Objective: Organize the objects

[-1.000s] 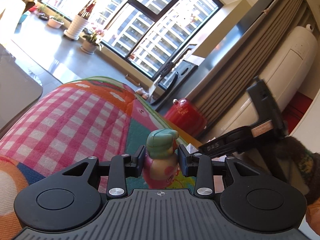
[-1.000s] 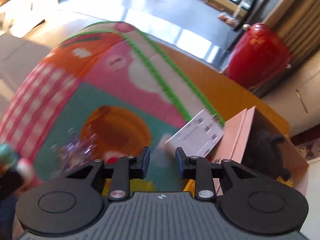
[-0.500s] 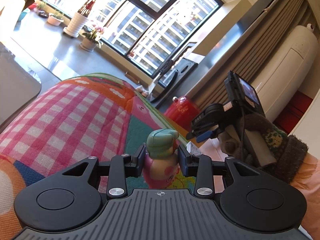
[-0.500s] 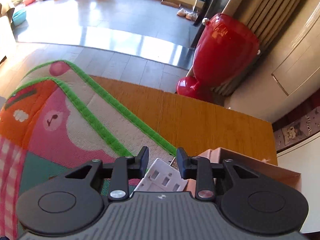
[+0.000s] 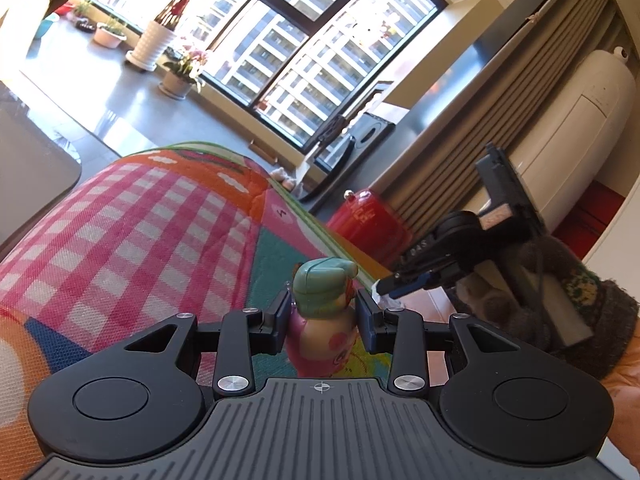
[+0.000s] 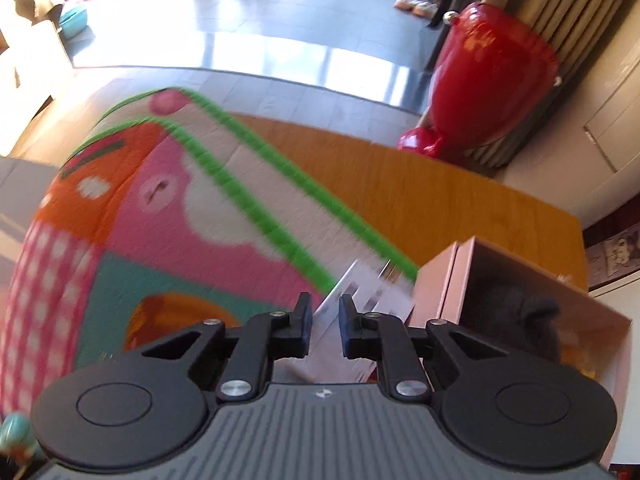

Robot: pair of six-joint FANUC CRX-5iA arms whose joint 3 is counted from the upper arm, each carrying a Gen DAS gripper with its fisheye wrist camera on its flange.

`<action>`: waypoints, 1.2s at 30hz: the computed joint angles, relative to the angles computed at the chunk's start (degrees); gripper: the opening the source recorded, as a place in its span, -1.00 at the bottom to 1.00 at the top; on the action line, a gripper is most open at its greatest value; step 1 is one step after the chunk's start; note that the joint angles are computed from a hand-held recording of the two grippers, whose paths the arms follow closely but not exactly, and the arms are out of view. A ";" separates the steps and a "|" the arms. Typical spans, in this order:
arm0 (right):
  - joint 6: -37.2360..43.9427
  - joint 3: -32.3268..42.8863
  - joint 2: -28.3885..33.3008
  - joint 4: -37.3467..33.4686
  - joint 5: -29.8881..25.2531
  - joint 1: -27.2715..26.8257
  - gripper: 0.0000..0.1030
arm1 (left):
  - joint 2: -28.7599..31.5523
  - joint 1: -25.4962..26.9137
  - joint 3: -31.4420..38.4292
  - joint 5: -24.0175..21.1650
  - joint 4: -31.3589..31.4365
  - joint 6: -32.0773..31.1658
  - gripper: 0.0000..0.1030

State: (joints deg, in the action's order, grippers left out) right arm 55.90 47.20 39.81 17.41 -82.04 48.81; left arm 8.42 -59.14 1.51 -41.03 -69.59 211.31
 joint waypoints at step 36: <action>4.28 1.90 4.58 11.21 -4.96 1.40 -1.00 | 0.27 0.72 0.04 2.04 1.14 -1.29 -0.24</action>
State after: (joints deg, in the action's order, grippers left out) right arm 60.18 49.10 44.40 28.62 -87.00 50.21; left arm 8.69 -58.42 1.55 -38.99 -68.45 210.03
